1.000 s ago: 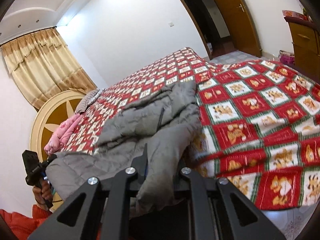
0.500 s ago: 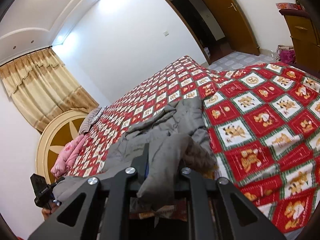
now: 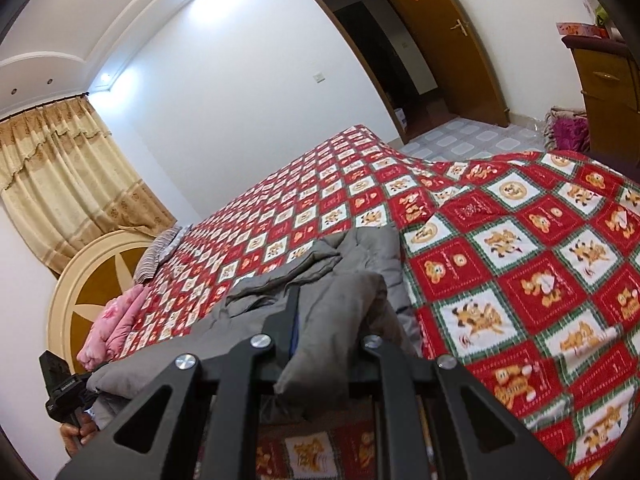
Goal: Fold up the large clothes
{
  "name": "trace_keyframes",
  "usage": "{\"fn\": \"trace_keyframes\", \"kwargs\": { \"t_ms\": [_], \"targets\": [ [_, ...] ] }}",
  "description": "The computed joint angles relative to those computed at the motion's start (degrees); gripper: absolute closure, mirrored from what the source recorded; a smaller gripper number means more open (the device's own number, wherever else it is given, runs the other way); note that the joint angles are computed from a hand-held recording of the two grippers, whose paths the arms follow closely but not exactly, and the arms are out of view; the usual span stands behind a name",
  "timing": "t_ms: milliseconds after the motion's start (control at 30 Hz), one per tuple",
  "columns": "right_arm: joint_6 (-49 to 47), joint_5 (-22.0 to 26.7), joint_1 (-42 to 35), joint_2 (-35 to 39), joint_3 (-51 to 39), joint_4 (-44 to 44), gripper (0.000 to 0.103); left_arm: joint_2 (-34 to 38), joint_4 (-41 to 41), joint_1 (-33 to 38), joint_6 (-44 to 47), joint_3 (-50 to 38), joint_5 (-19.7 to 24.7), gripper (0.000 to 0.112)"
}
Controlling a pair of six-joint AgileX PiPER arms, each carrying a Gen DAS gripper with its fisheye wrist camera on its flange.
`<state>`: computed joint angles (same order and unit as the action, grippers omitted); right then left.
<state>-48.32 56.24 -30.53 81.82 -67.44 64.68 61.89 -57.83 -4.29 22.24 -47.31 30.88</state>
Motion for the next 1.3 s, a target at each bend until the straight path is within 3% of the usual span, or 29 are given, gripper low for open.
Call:
{"fn": "trace_keyframes", "kwargs": {
  "t_ms": [300,667,1000,1133,1300],
  "targets": [
    [4.17,-6.62,5.85,6.17,-5.61,-1.91,0.087,7.79,-2.18,-0.12,0.88,-4.64,-2.79,0.094],
    [15.48,-13.14,13.31,15.66,-18.65,-9.24,0.087,19.45,5.01,-0.32,-7.44,-17.33,-4.96,0.094],
    [30.26,-16.72,20.67,27.53,-34.83,-24.23,0.087,32.38,27.05,-2.24,-30.33,-31.73,-4.47,0.095],
    [36.89,-14.92,22.51,34.02,-43.23,-30.23,0.087,37.83,36.92,-3.37,-40.24,-38.1,-2.32,0.095],
    [45.06,-11.83,24.2,42.62,-54.46,-37.63,0.087,45.23,40.39,-3.22,-45.48,-45.88,0.29,0.095]
  ]
}}
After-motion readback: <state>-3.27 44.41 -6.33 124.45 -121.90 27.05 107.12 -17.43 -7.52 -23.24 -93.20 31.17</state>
